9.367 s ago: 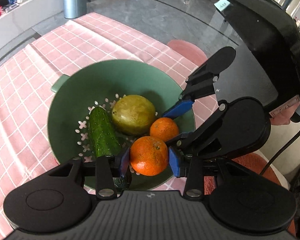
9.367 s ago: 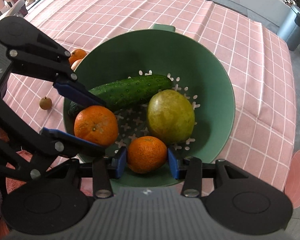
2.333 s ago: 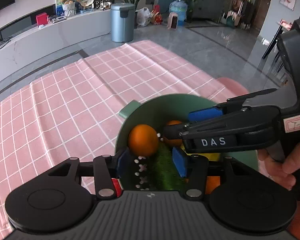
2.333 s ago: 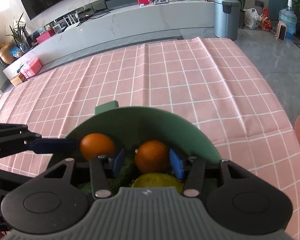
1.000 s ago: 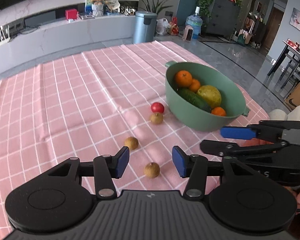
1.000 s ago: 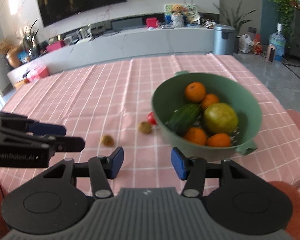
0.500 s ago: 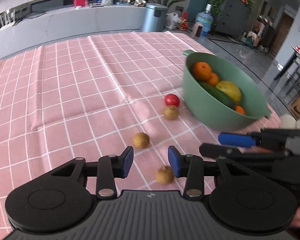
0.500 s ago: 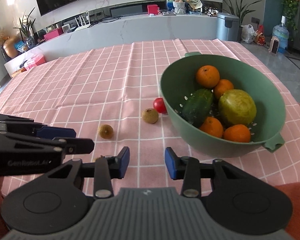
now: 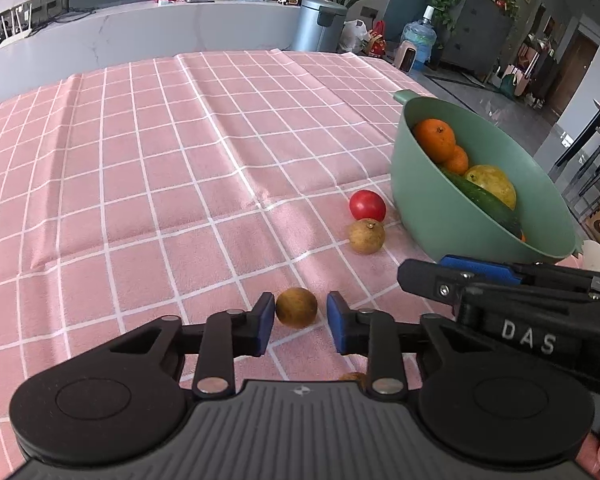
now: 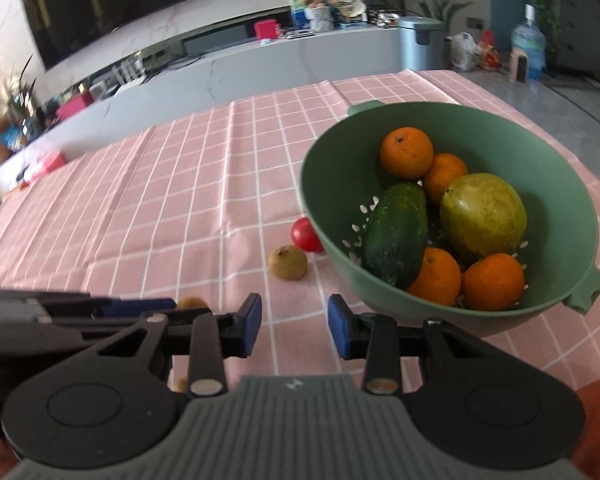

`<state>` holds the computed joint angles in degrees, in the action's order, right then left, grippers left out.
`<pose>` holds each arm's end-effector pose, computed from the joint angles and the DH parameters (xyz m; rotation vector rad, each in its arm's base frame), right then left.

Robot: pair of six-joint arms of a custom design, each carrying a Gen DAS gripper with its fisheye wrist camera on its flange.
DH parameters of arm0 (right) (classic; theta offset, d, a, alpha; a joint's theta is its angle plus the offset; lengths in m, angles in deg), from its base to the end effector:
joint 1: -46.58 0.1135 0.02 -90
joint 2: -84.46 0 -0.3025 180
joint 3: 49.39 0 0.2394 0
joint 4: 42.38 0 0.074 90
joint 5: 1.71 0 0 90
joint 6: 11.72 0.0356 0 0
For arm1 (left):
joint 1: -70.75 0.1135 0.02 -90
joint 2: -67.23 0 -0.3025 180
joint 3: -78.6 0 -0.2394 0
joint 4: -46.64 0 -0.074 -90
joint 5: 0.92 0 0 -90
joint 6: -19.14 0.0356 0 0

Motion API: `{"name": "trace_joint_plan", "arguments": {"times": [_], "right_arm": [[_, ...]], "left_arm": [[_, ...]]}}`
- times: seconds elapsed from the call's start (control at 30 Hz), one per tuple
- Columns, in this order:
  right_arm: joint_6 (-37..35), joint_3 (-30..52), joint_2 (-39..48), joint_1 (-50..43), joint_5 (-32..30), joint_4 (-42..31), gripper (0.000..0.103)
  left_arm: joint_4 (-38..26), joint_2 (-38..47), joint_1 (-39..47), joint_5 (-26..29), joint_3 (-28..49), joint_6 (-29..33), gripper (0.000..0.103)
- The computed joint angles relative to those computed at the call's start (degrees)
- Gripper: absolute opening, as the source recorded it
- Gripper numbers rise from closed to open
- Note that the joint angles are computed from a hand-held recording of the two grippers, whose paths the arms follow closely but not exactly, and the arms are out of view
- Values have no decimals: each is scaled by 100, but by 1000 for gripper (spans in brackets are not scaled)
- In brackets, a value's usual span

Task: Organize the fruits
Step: 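Grasp a small brown round fruit with the left gripper while the right gripper grasps another, then carry both small brown fruits over the colander with the left and right grippers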

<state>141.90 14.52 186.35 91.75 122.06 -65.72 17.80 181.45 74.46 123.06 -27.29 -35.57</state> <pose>0.2402 0.2135 0.1713 0.5644 2.3218 0.0742 0.3649 0.0037 0.1385 0.8319 2.4107 -0.5754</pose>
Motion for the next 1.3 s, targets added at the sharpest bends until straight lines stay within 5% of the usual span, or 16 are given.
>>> {"name": "trace_joint_plan", "arguments": {"times": [0.73, 1.3], "right_arm": [[1679, 1401, 1369, -38, 845, -911, 29], [1379, 1032, 1026, 57, 665, -561, 22]], "left_arm": [[432, 47, 212, -101, 95, -418, 24], [264, -194, 260, -300, 15, -366, 24]]}}
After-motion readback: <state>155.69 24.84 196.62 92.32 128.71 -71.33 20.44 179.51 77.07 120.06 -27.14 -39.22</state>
